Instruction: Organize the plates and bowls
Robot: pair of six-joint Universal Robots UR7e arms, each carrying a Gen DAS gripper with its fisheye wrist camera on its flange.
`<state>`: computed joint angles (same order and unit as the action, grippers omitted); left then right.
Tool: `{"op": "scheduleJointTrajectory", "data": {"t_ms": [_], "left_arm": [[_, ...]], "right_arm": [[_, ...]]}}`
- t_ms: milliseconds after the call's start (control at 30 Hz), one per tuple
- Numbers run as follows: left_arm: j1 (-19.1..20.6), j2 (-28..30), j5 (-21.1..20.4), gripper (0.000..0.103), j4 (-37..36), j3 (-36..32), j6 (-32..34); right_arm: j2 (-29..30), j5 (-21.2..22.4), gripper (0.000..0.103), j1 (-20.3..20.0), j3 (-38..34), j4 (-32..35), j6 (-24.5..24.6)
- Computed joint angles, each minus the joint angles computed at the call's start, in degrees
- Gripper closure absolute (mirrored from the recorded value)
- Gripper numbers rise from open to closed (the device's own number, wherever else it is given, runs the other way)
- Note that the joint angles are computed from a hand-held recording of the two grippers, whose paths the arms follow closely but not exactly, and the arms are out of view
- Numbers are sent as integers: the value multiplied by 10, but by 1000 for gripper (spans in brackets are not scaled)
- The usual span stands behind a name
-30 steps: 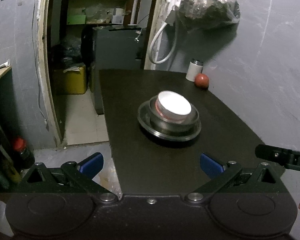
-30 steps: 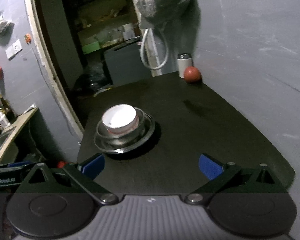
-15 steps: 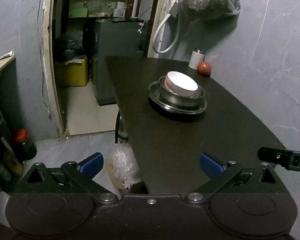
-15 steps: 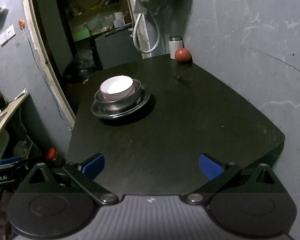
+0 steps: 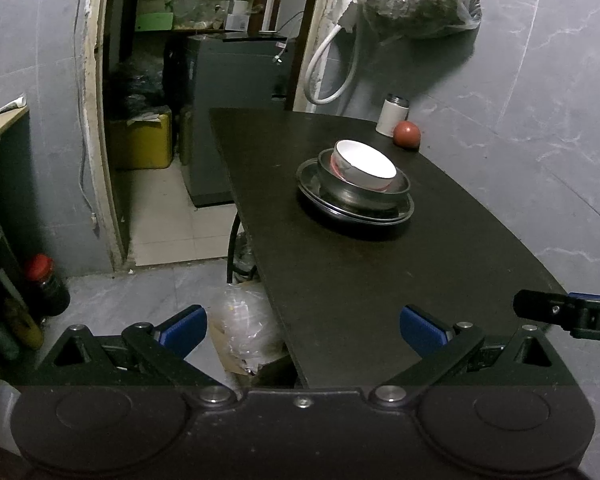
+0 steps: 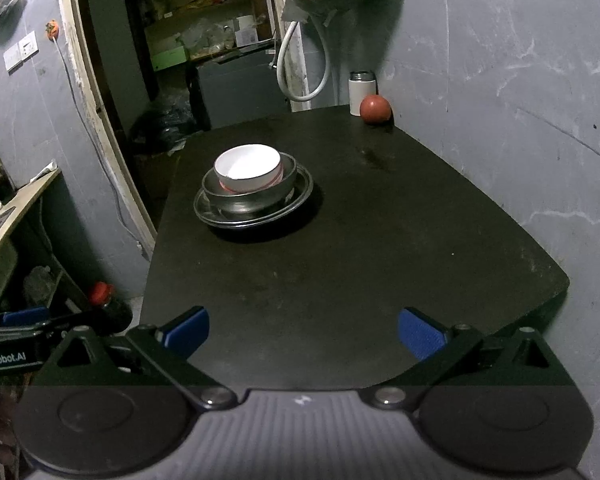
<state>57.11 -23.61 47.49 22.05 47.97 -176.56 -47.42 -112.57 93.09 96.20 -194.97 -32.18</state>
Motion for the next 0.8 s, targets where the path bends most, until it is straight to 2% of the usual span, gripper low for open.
{"op": "scheduleJointTrajectory", "data": {"t_ms": [800], "left_arm": [[2,3,-4,1,4,-8,3]], "right_arm": [[5,1,0,0,-13,18,2]]}}
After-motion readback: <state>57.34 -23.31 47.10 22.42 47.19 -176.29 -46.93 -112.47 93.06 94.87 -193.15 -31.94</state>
